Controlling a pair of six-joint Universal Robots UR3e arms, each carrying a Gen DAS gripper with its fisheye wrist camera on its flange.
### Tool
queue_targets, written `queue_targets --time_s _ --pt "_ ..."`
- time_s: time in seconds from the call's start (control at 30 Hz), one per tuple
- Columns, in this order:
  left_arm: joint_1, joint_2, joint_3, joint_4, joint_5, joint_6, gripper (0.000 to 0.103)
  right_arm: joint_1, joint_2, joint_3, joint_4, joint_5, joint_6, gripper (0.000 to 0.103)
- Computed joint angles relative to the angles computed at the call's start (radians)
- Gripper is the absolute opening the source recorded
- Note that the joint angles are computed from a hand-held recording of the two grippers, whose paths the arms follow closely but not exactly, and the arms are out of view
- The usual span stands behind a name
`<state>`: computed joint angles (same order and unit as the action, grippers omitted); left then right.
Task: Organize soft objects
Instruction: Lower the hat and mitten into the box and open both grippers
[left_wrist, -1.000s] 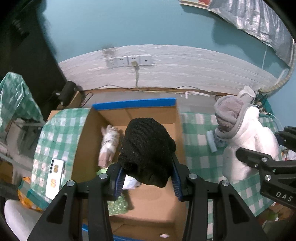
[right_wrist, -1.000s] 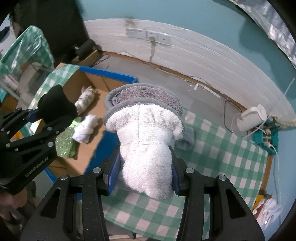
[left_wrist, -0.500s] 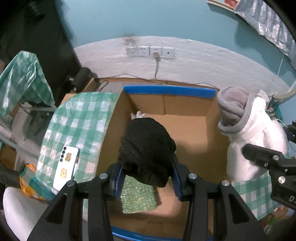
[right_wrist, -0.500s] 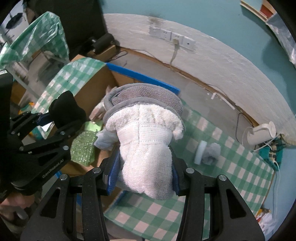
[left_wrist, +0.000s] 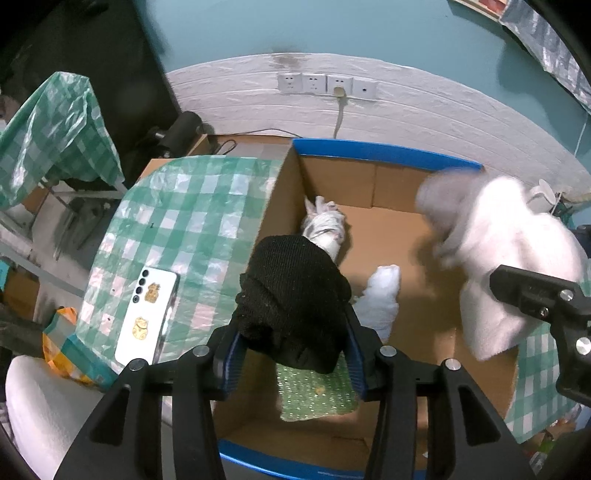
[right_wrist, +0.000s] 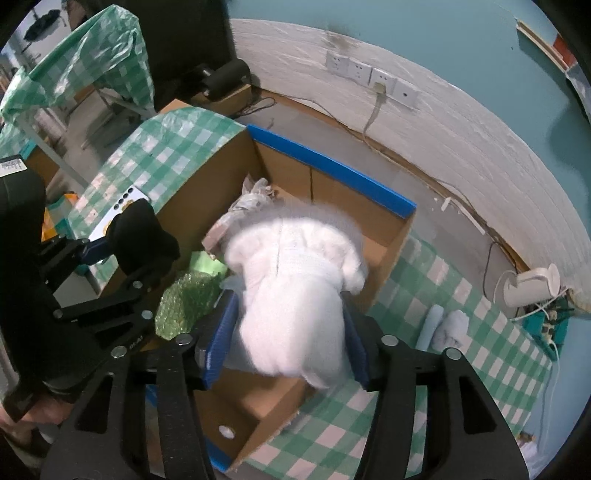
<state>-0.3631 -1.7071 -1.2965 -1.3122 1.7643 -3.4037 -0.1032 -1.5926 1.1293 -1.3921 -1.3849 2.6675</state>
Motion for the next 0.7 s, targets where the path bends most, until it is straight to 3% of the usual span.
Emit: queue_targets --time_s 0.17,0.7 --pt "0.016 0.01 -0.009 0.003 -0.001 0.006 0.058 0.017 0.01 -0.003 -0.031 -0.004 0.014 0.068" --pt "-0.027 -0.01 0.05 0.016 0.036 0.002 0.07 -0.057 -0.01 -0.016 -0.022 0.016 0.012 0.069"
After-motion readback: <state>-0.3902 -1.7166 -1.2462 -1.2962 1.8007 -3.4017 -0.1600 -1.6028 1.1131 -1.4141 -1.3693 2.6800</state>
